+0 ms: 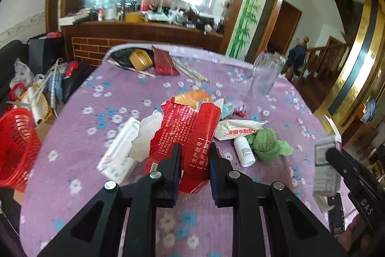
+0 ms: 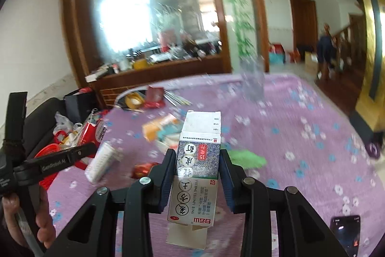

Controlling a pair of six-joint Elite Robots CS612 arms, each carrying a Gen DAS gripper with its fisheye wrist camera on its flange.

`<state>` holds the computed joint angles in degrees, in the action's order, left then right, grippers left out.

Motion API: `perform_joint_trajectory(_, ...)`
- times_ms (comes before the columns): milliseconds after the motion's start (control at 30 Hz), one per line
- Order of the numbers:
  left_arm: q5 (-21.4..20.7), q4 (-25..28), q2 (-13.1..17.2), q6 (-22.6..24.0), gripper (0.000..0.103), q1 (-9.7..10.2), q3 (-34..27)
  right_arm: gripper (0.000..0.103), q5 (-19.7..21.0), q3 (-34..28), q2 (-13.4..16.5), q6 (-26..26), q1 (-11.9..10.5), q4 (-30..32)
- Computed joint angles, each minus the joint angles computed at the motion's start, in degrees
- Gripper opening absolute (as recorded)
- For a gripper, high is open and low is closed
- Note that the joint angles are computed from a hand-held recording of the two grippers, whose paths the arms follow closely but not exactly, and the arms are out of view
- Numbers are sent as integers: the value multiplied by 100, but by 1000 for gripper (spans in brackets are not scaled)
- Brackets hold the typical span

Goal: Collect trash
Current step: 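Grasp the red wrapper with the left tool while the right tool grasps the white medicine box, then carry the red wrapper and white box over the red wastebasket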

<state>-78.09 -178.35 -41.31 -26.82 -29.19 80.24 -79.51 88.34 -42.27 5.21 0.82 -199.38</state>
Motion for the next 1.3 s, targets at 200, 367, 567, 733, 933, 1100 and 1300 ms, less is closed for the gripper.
perform_joint_trajectory(200, 349, -760, -407, -243, 22, -25, 733, 39, 259, 90, -148, -332, 210, -297)
perform_joint_trajectory(367, 561, -1181, -699, -486, 22, 37, 1219, 39, 517, 47, -178, -488, 379, -421)
perform_joint_trajectory(567, 844, -1442, -881, -650, 22, 127, 1546, 39, 822, -164, -97, -598, 605, -417)
perform_joint_trajectory(733, 1034, -1496, -958, -797, 22, 253, 1737, 39, 1077, -432, 37, -736, 792, -243)
perform_joint_trajectory(933, 1025, -1593, -956, -1195, 22, 516, 1906, 39, 1548, -898, 280, -850, 972, 145)
perform_joint_trajectory(1100, 882, -1562, -867, -1641, 22, 838, 1949, 39, 2353, -1582, 622, -908, 1101, 982)
perform_joint_trajectory(1300, 480, -1383, -621, -2128, 22, 1262, 1790, 39, 2722, -2580, 1142, -1226, 1403, 2054)
